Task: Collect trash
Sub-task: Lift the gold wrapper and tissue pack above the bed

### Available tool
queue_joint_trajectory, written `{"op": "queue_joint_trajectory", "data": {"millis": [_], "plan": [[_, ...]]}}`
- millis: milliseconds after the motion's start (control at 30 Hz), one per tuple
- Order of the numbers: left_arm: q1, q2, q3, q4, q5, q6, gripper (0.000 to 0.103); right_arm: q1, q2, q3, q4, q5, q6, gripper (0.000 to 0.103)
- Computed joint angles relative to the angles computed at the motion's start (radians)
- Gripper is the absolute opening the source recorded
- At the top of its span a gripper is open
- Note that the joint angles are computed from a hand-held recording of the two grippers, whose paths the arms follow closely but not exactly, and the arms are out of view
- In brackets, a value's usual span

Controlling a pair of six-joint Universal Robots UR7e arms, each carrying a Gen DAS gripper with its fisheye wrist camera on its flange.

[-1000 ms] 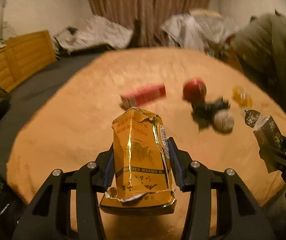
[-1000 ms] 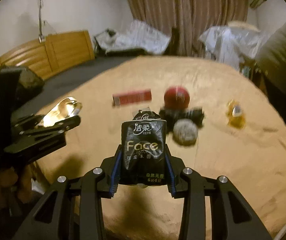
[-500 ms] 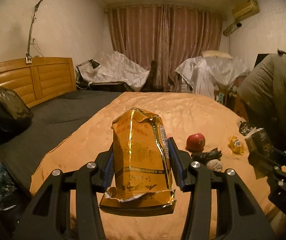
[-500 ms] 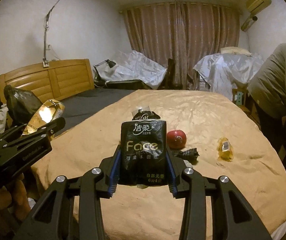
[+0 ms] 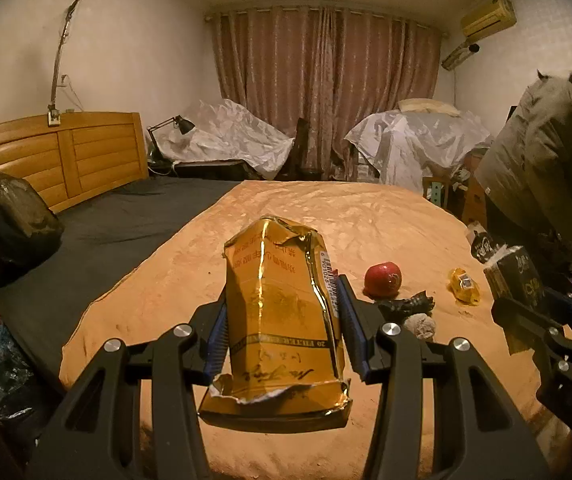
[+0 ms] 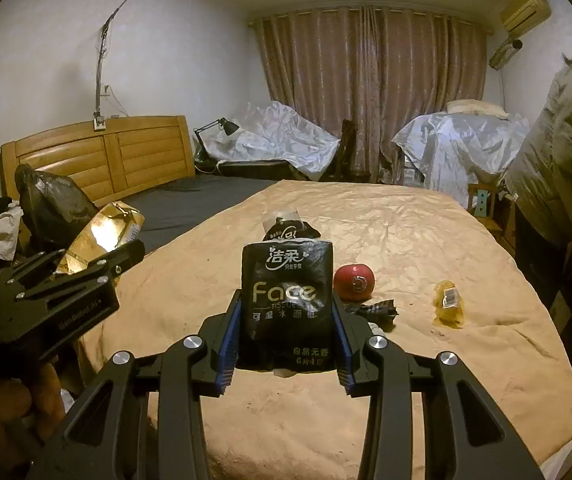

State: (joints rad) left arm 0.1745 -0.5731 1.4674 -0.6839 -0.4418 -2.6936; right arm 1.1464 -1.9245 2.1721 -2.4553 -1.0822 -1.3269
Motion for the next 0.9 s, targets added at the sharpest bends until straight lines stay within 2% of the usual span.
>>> {"op": "queue_joint_trajectory", "data": {"millis": [900], "plan": [[-0.004, -0.019, 0.030, -0.087, -0.003, 0.076, 0.046, -0.006, -0.002, -0.020, 0.032, -0.013, 0.002, 0.041]]}}
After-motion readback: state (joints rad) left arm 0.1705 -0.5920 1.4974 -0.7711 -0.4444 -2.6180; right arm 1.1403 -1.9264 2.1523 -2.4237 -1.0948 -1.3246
